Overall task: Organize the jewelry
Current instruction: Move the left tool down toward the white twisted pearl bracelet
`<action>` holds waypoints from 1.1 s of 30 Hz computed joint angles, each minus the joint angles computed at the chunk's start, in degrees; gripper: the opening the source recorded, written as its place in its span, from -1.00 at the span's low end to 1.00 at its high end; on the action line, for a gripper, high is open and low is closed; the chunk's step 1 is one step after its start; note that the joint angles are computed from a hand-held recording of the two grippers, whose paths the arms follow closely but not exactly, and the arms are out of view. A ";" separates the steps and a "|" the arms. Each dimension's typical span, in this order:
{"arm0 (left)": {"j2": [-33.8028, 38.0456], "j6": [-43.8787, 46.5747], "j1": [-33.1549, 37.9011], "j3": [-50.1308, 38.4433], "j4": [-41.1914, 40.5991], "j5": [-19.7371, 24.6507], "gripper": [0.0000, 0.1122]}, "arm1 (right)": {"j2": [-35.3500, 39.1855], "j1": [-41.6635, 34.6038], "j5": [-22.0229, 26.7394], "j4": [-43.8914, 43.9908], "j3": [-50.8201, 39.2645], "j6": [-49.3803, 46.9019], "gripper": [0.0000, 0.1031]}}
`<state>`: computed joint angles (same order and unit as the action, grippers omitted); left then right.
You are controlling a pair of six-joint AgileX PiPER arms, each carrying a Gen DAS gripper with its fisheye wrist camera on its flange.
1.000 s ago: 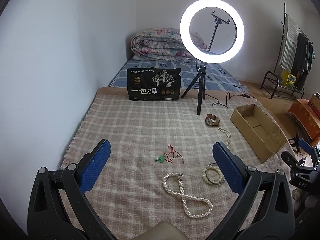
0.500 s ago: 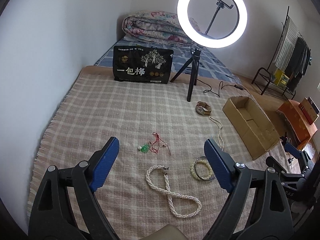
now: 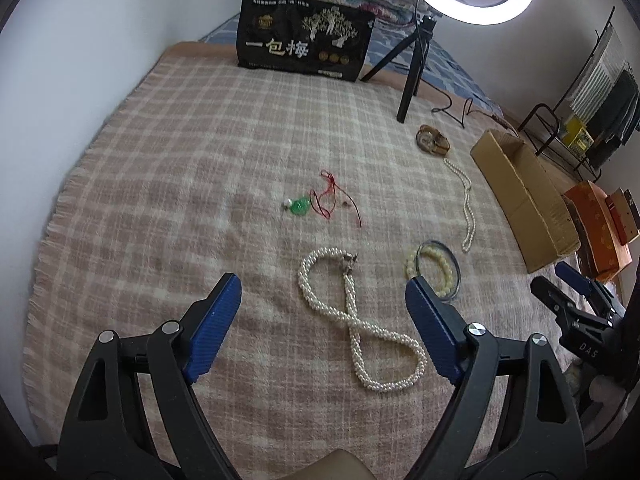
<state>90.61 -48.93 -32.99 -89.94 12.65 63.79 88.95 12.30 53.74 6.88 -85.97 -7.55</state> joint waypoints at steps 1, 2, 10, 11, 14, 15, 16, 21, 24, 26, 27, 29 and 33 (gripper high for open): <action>0.41 -0.07 -0.01 0.34 -1.11 -0.17 0.54 | 0.53 0.16 0.00 0.05 -0.26 0.05 0.62; 0.70 0.17 0.30 1.01 -2.68 -0.67 0.54 | 0.98 0.30 0.17 0.10 -0.56 0.02 0.62; 3.76 -0.68 0.82 3.40 -6.95 -1.87 0.54 | 6.17 1.80 1.23 0.64 -2.55 -0.37 0.22; 3.81 -1.05 0.94 3.92 -7.13 -2.41 0.54 | 7.26 1.62 1.83 1.53 -3.20 -0.57 0.06; 4.57 -2.33 1.27 4.71 -7.57 -3.15 0.36 | 9.80 1.25 3.31 3.39 -4.98 -0.49 -0.14; 4.95 -2.02 1.66 4.80 -8.43 -3.37 0.31 | 10.60 1.34 3.65 3.34 -5.53 -0.16 -0.19; 5.16 -1.92 1.93 5.12 -9.07 -3.79 0.30 | 11.18 1.36 3.89 3.52 -5.95 -0.01 -0.21; 6.66 -2.67 1.58 4.98 -7.69 -4.31 0.26 | 13.48 2.07 4.97 4.04 -8.42 0.78 -0.27; 7.42 -3.34 1.41 5.14 -7.37 -5.02 0.26 | 14.37 2.59 5.33 3.51 -9.48 1.26 -0.29; 8.29 -3.81 0.79 4.58 -6.42 -5.06 0.26 | 15.13 2.62 5.61 3.97 -10.17 1.48 -0.30; 8.55 -4.03 0.36 4.35 -5.77 -4.88 0.25 | 15.47 2.68 5.70 4.04 -10.49 1.57 -0.34; 9.89 -4.37 -0.60 3.11 -4.16 -4.26 0.25 | 16.03 2.89 5.82 3.79 -11.01 1.78 -0.39; 11.31 -4.65 -1.98 1.90 -1.23 -3.52 0.21 | 16.95 3.22 6.12 3.58 -11.89 2.21 -0.43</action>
<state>101.92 -53.58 -34.97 -88.04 11.42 60.27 105.89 15.52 59.86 10.46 -97.85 -5.34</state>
